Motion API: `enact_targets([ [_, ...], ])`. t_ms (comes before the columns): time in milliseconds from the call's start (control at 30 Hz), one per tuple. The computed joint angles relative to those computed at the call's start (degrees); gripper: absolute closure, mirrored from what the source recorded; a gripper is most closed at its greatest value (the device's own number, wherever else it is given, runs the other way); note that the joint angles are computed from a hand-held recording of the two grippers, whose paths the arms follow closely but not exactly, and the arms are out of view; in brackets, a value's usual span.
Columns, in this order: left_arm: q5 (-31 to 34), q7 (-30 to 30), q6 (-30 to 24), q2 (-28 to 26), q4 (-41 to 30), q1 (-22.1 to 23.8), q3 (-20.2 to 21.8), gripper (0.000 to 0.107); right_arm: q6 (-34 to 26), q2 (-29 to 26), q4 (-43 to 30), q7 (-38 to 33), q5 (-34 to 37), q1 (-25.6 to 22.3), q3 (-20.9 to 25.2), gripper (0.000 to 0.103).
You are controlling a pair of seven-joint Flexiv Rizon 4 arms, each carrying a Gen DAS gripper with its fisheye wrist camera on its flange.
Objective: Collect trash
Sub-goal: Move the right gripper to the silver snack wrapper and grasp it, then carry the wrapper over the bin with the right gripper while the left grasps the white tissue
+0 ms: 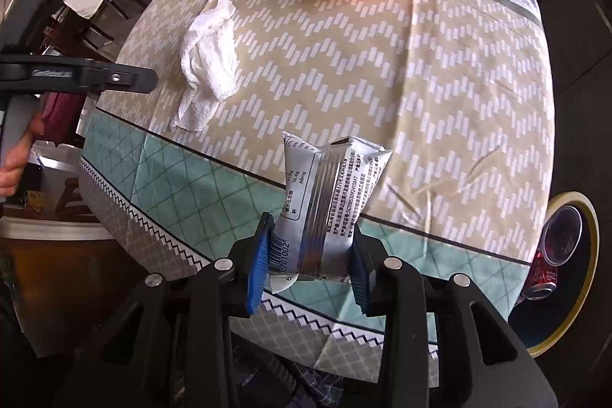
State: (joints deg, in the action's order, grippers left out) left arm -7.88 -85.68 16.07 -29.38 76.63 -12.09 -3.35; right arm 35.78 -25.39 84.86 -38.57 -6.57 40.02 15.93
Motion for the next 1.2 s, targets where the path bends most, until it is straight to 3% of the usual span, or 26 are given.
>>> enact_targets([
  [200,1.8,-4.9,-1.0,-4.3,-4.6,-2.1,0.3,0.033,5.5,11.7,14.6,6.6,-2.7,-2.4,-0.3,0.066],
  [467,5.3,-8.3,-2.1,-8.8,-10.6,-4.4,1.2,0.035,11.6,27.0,33.0,15.9,-2.6,-9.0,1.4,0.066],
  [600,6.7,-8.4,-3.1,-10.8,-13.4,-5.3,1.4,0.052,12.0,31.5,38.8,18.9,-2.8,-11.7,1.8,0.066],
  [667,7.9,-8.4,-3.5,-11.7,-14.8,-6.2,1.6,0.054,12.2,33.1,41.3,19.7,-2.4,-12.9,1.8,0.066],
  [833,8.7,-7.0,-5.4,-14.3,-19.6,-7.5,1.3,0.092,11.9,34.9,45.4,21.2,-2.2,-15.2,1.3,0.066],
  [1000,8.9,-2.9,-3.3,-9.4,-15.3,-8.3,0.7,0.094,12.2,35.4,48.1,21.1,-1.4,-17.0,0.4,0.066],
  [1067,9.0,-1.5,-2.7,-8.0,-14.5,-8.8,0.3,0.094,12.4,34.8,48.6,20.7,-1.0,-17.5,0.0,0.056],
  [1100,9.2,-0.7,-2.3,-7.2,-13.8,-9.1,0.2,0.094,12.6,34.4,48.7,19.9,-0.3,-17.6,-0.3,0.032],
  [1133,9.3,0.1,-1.8,-6.3,-13.0,-9.4,0.0,0.094,13.0,34.3,49.2,20.2,-0.8,-17.9,-0.2,0.025],
  [1200,8.7,1.6,-1.1,-4.2,-11.2,-9.8,-0.7,0.094,12.4,34.5,49.8,21.4,-2.1,-18.6,-0.1,0.025],
])
